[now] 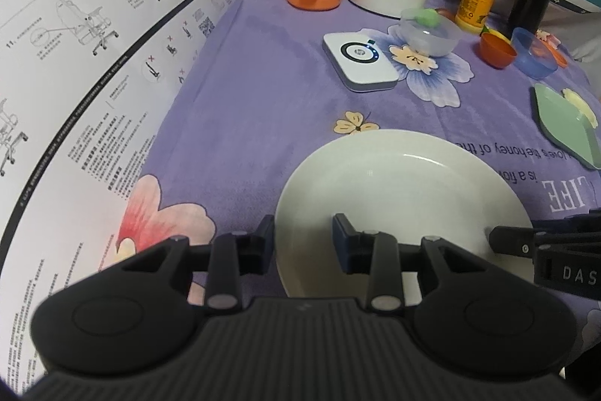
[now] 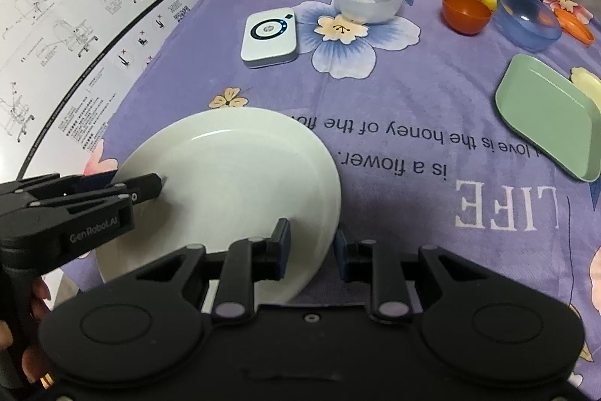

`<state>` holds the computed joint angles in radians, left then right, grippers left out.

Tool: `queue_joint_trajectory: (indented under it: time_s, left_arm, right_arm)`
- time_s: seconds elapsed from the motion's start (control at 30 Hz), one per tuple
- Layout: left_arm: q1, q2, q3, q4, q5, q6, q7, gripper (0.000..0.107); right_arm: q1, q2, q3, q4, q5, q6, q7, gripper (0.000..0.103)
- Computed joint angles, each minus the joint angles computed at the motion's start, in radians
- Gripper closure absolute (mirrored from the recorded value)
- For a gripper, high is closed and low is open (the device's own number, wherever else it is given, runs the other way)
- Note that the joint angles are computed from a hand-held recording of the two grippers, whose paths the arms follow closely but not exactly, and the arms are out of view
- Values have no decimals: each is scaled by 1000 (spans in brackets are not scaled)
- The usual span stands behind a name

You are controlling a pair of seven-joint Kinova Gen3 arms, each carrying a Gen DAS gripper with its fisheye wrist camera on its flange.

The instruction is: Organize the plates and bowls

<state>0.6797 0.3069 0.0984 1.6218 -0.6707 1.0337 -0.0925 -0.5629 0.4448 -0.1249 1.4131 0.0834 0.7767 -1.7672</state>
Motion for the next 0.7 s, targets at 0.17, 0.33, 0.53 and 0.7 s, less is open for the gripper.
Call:
queue_joint_trajectory:
  time_s: [0.17,0.33,0.53,0.7]
  left_arm:
    - [-19,11,-2,-7,21,-12,-28,71]
    - [18,40,-17,-41,-7,54,-9,11]
    - [30,43,-17,-79,-32,115,-12,5]
    - [37,49,-11,-123,-39,147,-35,5]
  right_arm:
    - [14,26,-8,-25,-22,15,16,77]
    - [37,21,-18,-20,-57,-1,43,36]
    - [67,-17,-22,19,-83,-55,72,11]
    - [96,-49,-22,53,-108,-95,85,2]
